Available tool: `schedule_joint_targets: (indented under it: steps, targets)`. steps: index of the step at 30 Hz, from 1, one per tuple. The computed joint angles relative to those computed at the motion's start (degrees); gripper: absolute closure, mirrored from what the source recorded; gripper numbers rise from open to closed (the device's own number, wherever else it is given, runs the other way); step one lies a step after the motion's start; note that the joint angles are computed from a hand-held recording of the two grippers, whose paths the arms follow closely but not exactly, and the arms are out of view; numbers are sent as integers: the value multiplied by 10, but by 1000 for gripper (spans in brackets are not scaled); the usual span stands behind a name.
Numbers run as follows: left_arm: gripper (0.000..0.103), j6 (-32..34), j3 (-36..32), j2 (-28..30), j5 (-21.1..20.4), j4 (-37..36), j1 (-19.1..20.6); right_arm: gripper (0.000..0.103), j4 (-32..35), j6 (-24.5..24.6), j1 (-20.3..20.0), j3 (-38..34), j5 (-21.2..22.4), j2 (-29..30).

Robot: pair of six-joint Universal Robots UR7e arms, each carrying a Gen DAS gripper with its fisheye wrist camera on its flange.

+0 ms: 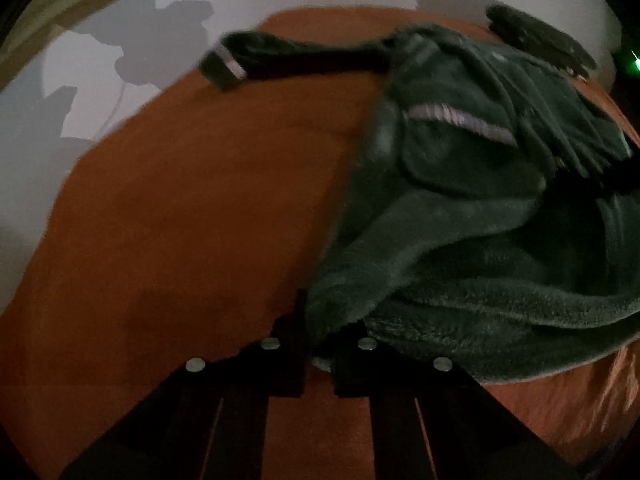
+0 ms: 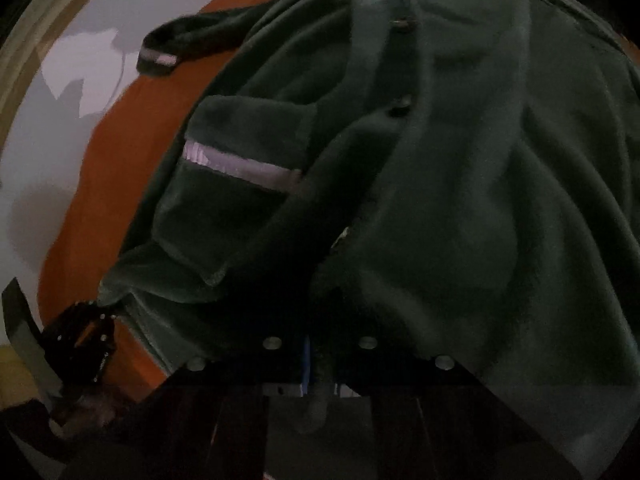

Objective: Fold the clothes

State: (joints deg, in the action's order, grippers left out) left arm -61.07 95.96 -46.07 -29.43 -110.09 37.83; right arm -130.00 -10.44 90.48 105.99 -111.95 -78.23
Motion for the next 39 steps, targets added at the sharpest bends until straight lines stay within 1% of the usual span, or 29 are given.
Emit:
schedule_joint_targets:
  steps: [3, 6, 8, 9, 11, 12, 14, 15, 16, 17, 20, 23, 26, 27, 29, 30, 31, 32, 34, 36, 37, 39]
  targets:
    - [95, -26, -14, 4, 29, 24, -4, 98, 15, 43, -13, 11, 15, -38]
    - [95, 25, -6, 12, 47, -28, 3, 98, 30, 60, -26, 26, 18, -80]
    - [95, 58, 2, 14, 42, -45, 2, 99, 35, 79, -27, 41, 11, -98]
    - [95, 56, 6, 8, 34, -40, -2, 99, 38, 90, -27, 50, 10, -106]
    - [95, 86, 14, 6, 25, -71, 0, 99, 44, 112, -28, 70, 10, -122]
    - [95, 89, 22, 2, 30, -76, -4, 99, 45, 115, -28, 82, 11, -129]
    - [94, 77, 45, -10, 33, -72, -10, 99, 31, 104, -27, 108, 7, -132]
    - [94, 71, 56, -15, 33, -69, -13, 99, 31, 100, -31, 110, 10, -128]
    - [94, 67, 57, -15, 20, -63, -13, 99, 32, 97, -34, 109, 14, -124]
    - [94, 64, 58, -15, 9, -58, -12, 98, 34, 94, -38, 108, 18, -120]
    - [93, 65, 56, -18, 12, -34, -18, 96, 40, 85, -50, 104, 29, -106]
    - [92, 55, 66, -30, 13, -30, -23, 95, 58, 89, -44, 71, 32, -97]
    - [90, 55, 72, -40, -4, -47, -21, 94, 103, 85, -31, 29, 19, -74]
    - [88, 64, 80, -47, -13, -72, -20, 92, 119, 80, -30, 22, 13, -72]
    - [78, 85, 96, -63, -33, -130, -14, 89, 140, 71, -28, 15, 3, -77]
    - [75, 92, 100, -70, -42, -149, -10, 88, 144, 67, -26, 16, -2, -82]
    - [67, 91, 99, -74, -51, -149, -7, 88, 138, 66, -24, 17, 0, -85]
    - [63, 91, 97, -77, -59, -148, -4, 88, 128, 67, -22, 19, 2, -86]
    - [62, 90, 95, -84, -76, -146, 1, 86, 96, 58, -26, 37, 13, -107]
    - [62, 104, 86, -78, -84, -130, -5, 79, 58, 48, -35, 66, 28, -140]
    - [62, 112, 81, -74, -88, -121, -8, 78, 36, 44, -42, 86, 36, -163]
    - [62, 128, 69, -60, -81, -101, -12, 77, -6, 46, -55, 125, 45, -207]
